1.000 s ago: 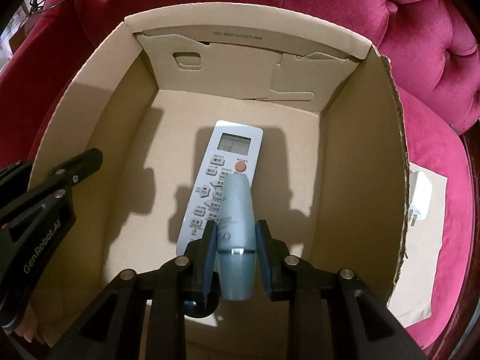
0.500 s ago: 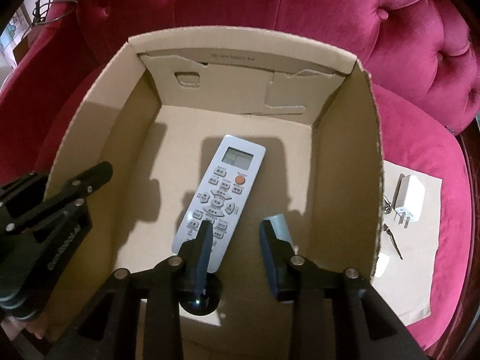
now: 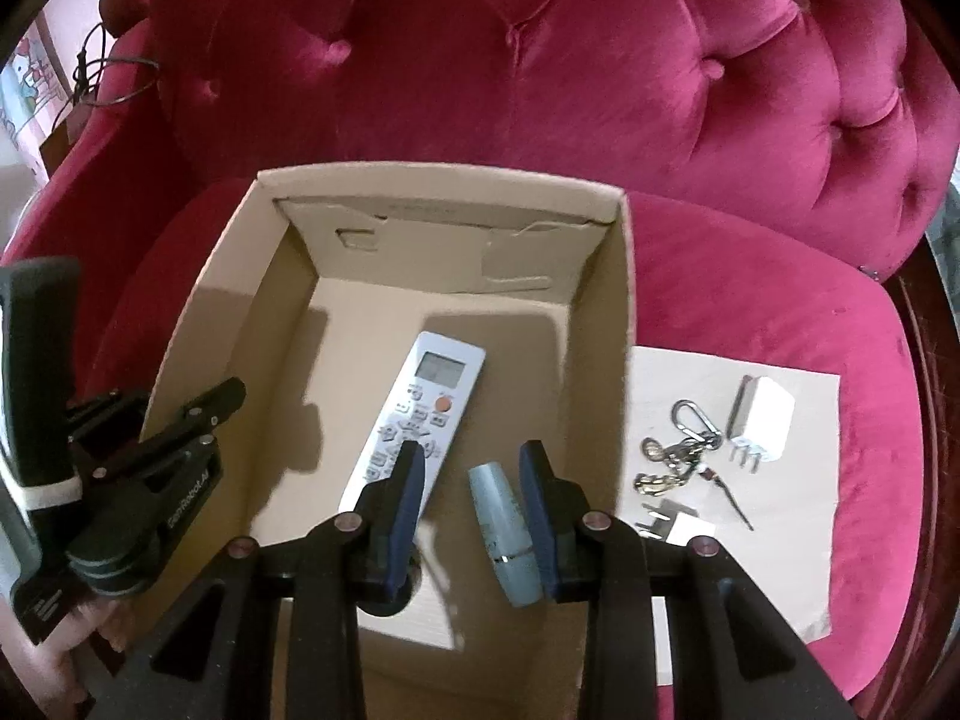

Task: Organize rigid objects
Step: 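Lower the bottle beside the remote and open the right gripper, then move the right gripper back to the small white charger on the paper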

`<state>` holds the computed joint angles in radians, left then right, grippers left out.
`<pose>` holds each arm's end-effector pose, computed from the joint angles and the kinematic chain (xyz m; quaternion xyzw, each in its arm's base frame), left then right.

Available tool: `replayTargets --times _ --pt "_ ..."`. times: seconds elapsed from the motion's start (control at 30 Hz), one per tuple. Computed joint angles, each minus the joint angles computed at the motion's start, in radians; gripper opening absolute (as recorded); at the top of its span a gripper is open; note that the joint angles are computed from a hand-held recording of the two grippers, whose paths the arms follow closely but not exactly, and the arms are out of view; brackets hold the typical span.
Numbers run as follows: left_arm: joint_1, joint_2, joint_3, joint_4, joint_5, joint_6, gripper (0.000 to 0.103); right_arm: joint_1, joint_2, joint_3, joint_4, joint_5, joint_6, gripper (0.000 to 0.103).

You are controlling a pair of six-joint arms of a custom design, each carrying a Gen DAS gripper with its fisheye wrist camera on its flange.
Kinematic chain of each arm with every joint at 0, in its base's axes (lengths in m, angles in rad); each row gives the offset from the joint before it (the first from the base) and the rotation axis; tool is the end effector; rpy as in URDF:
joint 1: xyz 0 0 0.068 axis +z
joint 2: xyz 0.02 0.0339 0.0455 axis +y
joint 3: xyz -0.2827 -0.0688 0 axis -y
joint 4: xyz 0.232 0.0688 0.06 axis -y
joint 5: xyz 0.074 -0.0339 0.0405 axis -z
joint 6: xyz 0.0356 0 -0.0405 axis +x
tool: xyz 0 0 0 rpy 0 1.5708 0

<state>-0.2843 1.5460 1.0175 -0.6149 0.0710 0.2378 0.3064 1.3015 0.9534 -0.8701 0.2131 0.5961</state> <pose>0.2767 -0.0835 0.2313 0.2593 0.9416 -0.0396 0.2111 0.2129 0.0595 0.2612 0.1598 0.9660 -0.0182 0.2026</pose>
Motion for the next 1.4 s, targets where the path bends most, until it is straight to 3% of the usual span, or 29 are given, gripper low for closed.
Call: replayTargets --times 0.3,0.6,1.17,1.4 --pt "-0.001 0.0 0.001 -0.001 0.0 0.0 0.016 -0.061 -0.092 0.014 -0.082 0.03 -0.032 0.039" --pt "0.001 0.001 0.002 -0.002 0.001 0.001 0.016 -0.211 -0.169 0.018 -0.14 0.006 -0.146 0.046" --pt "0.001 0.001 0.003 -0.005 0.002 0.002 0.016 -0.448 -0.276 -0.137 -0.077 -0.093 -0.313 0.085" --pt "0.001 0.001 0.004 -0.006 0.002 0.002 0.016 -0.54 -0.299 -0.232 -0.003 -0.133 -0.39 0.09"
